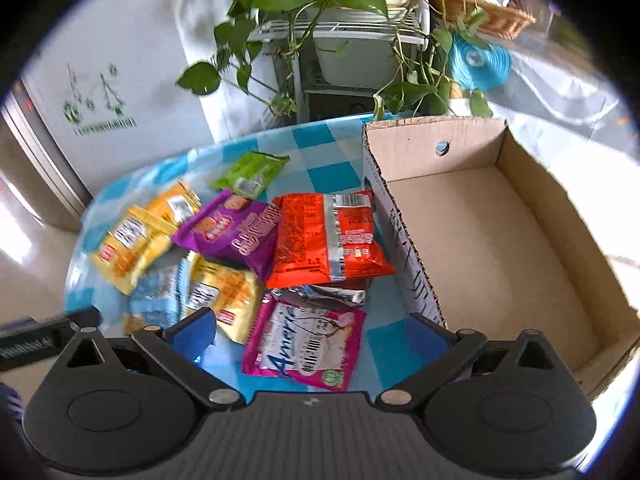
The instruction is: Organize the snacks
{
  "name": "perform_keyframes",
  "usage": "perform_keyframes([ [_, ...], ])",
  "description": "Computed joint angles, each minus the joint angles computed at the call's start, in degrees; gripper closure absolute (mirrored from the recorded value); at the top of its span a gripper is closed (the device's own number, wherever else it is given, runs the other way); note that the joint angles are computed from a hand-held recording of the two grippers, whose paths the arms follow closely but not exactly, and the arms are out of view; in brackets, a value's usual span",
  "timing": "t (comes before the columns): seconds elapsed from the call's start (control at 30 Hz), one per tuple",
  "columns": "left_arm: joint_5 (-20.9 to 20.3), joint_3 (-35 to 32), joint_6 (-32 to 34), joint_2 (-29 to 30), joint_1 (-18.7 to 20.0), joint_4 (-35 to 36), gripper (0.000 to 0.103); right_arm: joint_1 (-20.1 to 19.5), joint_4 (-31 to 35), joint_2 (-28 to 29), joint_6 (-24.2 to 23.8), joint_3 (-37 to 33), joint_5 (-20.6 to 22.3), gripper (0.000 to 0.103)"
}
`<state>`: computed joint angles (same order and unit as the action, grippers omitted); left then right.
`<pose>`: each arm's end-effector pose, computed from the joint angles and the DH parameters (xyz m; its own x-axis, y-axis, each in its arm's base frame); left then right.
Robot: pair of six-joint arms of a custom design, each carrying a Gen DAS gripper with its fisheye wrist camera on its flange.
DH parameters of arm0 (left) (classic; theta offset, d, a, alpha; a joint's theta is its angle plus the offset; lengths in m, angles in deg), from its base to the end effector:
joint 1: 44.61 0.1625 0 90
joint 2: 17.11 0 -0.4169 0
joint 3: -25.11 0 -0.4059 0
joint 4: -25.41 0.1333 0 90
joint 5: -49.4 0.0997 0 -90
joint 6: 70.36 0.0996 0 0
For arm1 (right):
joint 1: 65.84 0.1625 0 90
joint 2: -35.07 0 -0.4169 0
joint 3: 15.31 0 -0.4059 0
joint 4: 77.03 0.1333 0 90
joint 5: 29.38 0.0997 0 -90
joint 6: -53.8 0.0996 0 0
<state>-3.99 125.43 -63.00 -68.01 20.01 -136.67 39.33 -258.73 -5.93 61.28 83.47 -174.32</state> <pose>-0.1044 -0.6697 0.1424 -0.7663 0.2422 -0.5951 0.4978 0.8094 -0.3116 0.2189 -0.6097 0.1008 -0.6965 0.3923 0.6008 -0.1276 0.7563 -0.6417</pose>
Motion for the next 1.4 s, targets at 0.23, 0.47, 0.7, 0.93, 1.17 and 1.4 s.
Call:
perform_keyframes([
  [0.23, -7.08, 0.86, 1.27, 0.0, 0.31, 4.04, 0.001, -1.19, -5.42, -2.88, 1.15, 3.36, 8.11, 0.0],
  [0.47, -8.21, 1.85, 3.69, 1.5, -0.1, 3.91, 0.001, -2.74, -3.23, -4.55, 5.57, 4.7, 12.97, 0.004],
  [0.7, -6.44, 2.13, 4.21, 3.01, 0.6, 2.41, 0.006, -3.94, 0.74, -4.63, 10.23, 4.45, 15.93, 0.009],
  [0.93, -5.2, 2.91, 4.2, 1.51, 1.54, 0.6, 0.021, -4.12, 5.67, -2.16, 13.0, 1.7, 12.53, 0.01],
  [1.17, -5.3, 2.87, 3.21, -0.06, 2.68, 0.2, 0.027, -4.5, 8.55, 0.14, 15.06, -0.53, 7.98, 0.01],
  [1.4, -6.48, 2.45, 2.22, -0.17, 3.15, 1.48, 0.025, -5.12, 11.99, 2.47, 16.62, -2.82, 3.89, 0.014],
])
